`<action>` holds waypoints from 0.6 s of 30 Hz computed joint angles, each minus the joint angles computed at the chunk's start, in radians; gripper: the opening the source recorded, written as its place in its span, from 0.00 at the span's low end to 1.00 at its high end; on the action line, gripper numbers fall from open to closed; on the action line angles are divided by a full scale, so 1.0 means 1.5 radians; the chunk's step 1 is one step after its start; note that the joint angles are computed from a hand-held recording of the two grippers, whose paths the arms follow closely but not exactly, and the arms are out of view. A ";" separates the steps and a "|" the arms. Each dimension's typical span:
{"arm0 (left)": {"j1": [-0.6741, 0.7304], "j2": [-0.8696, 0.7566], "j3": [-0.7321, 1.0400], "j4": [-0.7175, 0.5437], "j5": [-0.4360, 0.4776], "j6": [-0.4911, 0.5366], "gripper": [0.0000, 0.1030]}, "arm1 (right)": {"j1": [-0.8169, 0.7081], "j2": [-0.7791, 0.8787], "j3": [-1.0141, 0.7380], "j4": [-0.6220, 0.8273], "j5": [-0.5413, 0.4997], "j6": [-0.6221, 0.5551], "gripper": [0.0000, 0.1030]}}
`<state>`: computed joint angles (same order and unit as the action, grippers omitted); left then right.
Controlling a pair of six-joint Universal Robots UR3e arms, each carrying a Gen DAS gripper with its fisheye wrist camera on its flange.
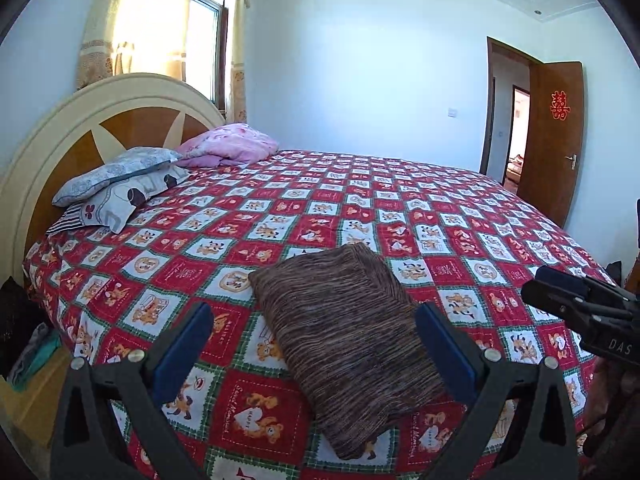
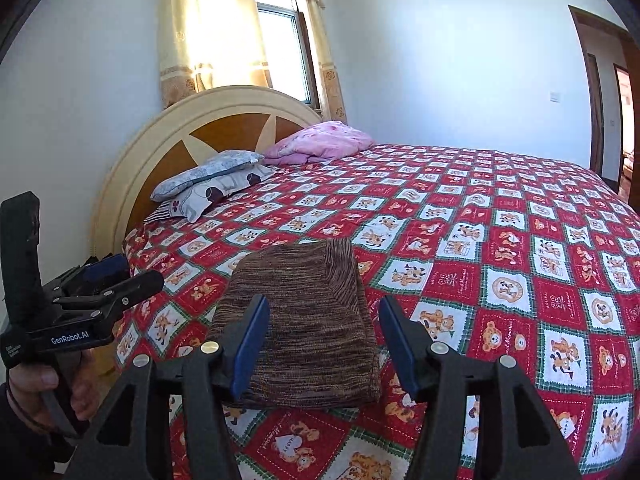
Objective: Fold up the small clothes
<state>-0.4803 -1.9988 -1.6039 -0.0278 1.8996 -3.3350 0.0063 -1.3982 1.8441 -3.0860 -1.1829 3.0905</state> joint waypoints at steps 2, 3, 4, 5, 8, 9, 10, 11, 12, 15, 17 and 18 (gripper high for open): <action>-0.004 -0.002 0.002 -0.003 0.007 -0.005 1.00 | 0.002 -0.002 0.001 -0.001 0.000 -0.002 0.57; -0.002 -0.002 0.001 -0.003 0.005 -0.006 1.00 | 0.004 -0.002 0.001 -0.003 -0.003 -0.002 0.57; -0.002 -0.002 0.001 -0.005 0.006 -0.009 1.00 | 0.005 -0.001 0.001 -0.005 -0.004 -0.002 0.57; -0.002 0.000 0.000 -0.006 0.008 -0.012 1.00 | 0.007 -0.001 0.001 -0.007 -0.005 -0.002 0.57; 0.001 0.002 -0.003 -0.005 0.007 -0.017 1.00 | 0.010 -0.002 0.002 -0.011 -0.008 0.000 0.57; 0.001 0.003 -0.004 -0.005 0.007 -0.018 1.00 | 0.011 -0.003 0.003 -0.012 -0.010 -0.001 0.57; 0.001 0.003 -0.004 -0.004 0.007 -0.017 1.00 | 0.012 -0.004 0.005 -0.013 -0.010 -0.002 0.57; 0.002 0.003 -0.005 -0.004 0.005 -0.016 1.00 | 0.013 -0.004 0.005 -0.014 -0.011 -0.003 0.57; 0.002 0.003 -0.005 -0.004 0.005 -0.016 1.00 | 0.013 -0.005 0.006 -0.014 -0.011 -0.003 0.57; 0.001 0.004 -0.005 -0.007 0.005 -0.015 1.00 | 0.014 -0.009 0.011 -0.015 -0.013 -0.002 0.58; 0.000 0.005 -0.003 -0.009 0.005 -0.013 1.00 | 0.014 -0.011 0.014 -0.016 -0.014 -0.001 0.58; 0.001 0.006 -0.003 -0.011 0.004 -0.010 1.00 | 0.014 -0.012 0.015 -0.016 -0.014 -0.001 0.58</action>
